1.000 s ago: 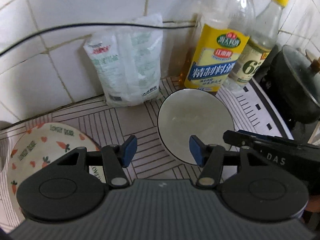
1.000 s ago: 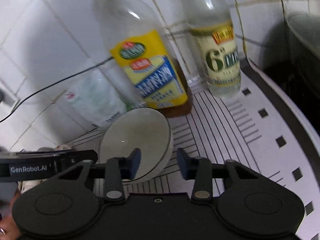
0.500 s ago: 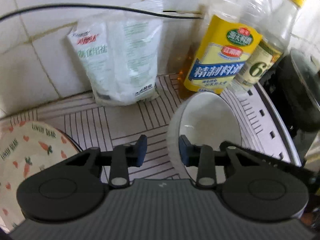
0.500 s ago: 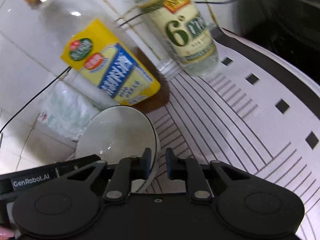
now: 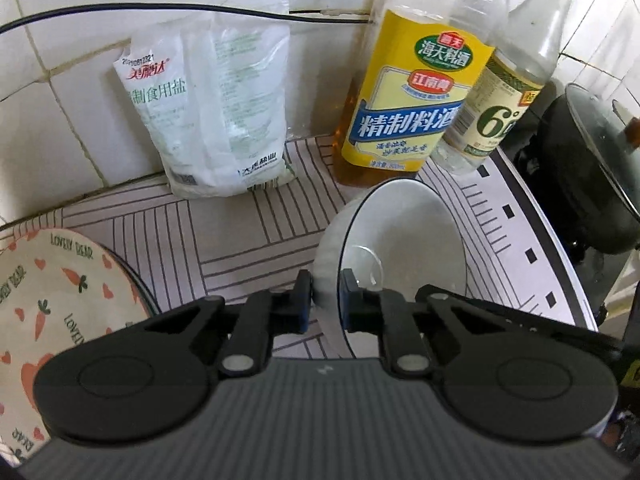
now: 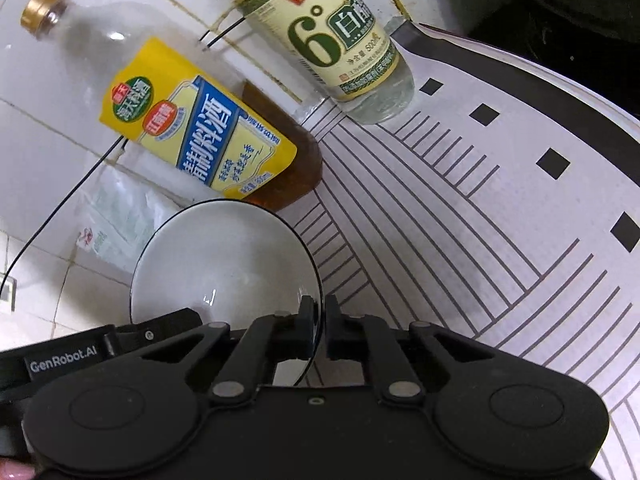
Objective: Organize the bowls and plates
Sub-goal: 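Lift the held bowl with both grippers and carry it over the first bowl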
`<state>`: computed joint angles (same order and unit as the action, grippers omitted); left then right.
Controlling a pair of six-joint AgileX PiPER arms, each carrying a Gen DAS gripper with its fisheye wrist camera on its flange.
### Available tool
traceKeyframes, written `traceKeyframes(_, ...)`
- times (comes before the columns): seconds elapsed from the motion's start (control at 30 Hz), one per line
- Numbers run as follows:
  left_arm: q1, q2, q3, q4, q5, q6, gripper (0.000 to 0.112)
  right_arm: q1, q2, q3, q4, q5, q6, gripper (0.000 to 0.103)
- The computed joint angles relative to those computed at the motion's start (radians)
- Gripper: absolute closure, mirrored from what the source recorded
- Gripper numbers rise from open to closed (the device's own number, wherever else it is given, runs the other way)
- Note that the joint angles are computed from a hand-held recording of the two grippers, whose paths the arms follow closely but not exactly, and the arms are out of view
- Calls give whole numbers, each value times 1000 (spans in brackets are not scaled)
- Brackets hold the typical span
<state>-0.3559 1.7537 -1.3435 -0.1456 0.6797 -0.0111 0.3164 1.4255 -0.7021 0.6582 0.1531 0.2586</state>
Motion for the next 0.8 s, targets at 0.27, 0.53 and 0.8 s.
traceKeyframes(0.27, -25, -116, 31, 40, 54, -94, 99, 12, -115, -20, -264, 127, 200, 94)
traceKeyframes(0.53, -97, -285, 113, 142, 113, -222, 99, 35, -253, -80, -409, 326, 287, 93)
traceKeyframes(0.8, -148, -450, 176, 192, 209, -308, 99, 91, -409, -122, -468, 504, 322, 93)
